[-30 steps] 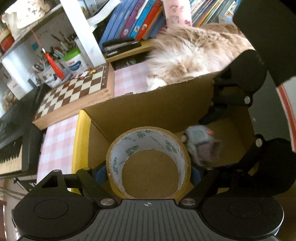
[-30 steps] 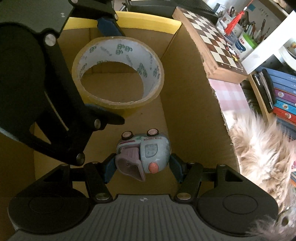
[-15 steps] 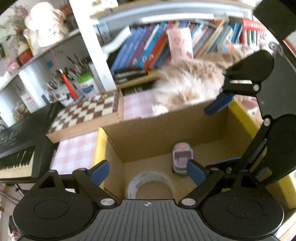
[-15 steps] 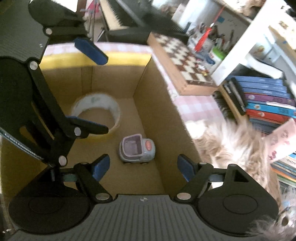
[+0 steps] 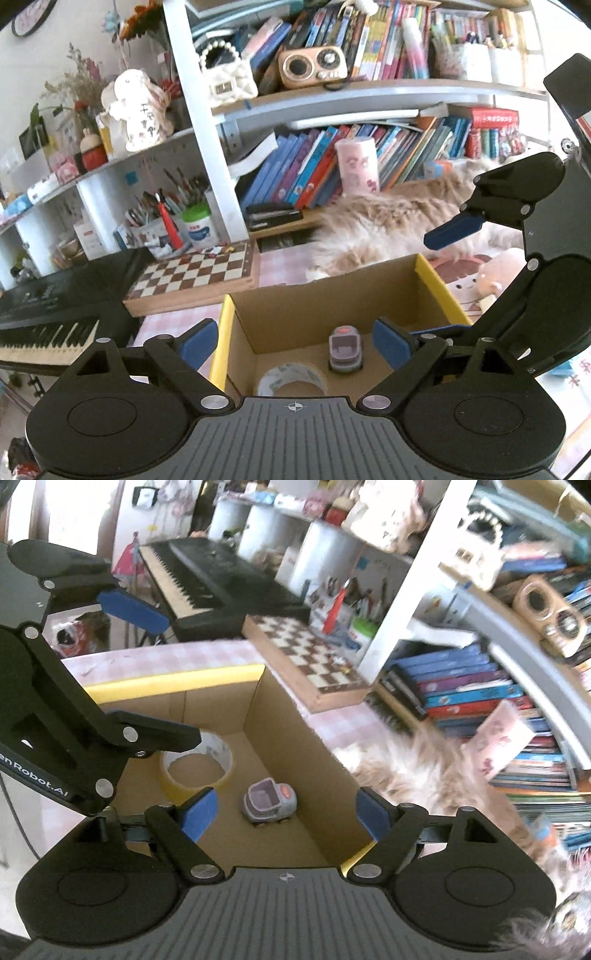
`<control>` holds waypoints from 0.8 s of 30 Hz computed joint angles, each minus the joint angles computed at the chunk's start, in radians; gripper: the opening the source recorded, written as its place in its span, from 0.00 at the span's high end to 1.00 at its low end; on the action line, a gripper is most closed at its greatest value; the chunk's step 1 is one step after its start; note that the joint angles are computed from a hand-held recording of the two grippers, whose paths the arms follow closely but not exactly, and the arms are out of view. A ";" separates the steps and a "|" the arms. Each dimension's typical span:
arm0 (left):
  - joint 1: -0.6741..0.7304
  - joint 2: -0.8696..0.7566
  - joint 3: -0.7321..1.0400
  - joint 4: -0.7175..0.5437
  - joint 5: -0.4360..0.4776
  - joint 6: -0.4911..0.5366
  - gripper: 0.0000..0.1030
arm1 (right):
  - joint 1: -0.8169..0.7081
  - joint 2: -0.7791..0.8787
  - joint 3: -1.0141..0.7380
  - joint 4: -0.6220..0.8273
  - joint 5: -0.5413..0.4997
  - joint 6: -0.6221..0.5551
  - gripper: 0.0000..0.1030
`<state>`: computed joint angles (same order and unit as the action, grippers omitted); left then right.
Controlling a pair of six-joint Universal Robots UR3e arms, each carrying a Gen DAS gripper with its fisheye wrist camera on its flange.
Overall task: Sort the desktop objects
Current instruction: 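Set the tape roll on the box floor and open the left gripper, then raise both grippers out of the box and move back over the table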
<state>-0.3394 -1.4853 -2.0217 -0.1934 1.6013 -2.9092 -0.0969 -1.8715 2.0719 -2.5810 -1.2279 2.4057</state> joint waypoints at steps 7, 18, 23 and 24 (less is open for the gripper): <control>-0.014 0.144 -0.130 0.028 0.007 -0.010 0.09 | -0.004 -0.228 0.147 -0.008 -0.028 0.072 0.20; -0.033 0.396 -0.298 -0.031 0.044 -0.104 0.08 | 0.086 -0.564 0.321 0.001 -0.219 0.357 0.19; -0.063 0.513 -0.385 -0.074 0.084 -0.182 0.07 | 0.267 -0.590 0.369 -0.032 -0.444 0.566 0.19; -0.071 0.533 -0.398 -0.084 0.093 -0.195 0.07 | 0.314 -0.582 0.377 -0.045 -0.497 0.605 0.19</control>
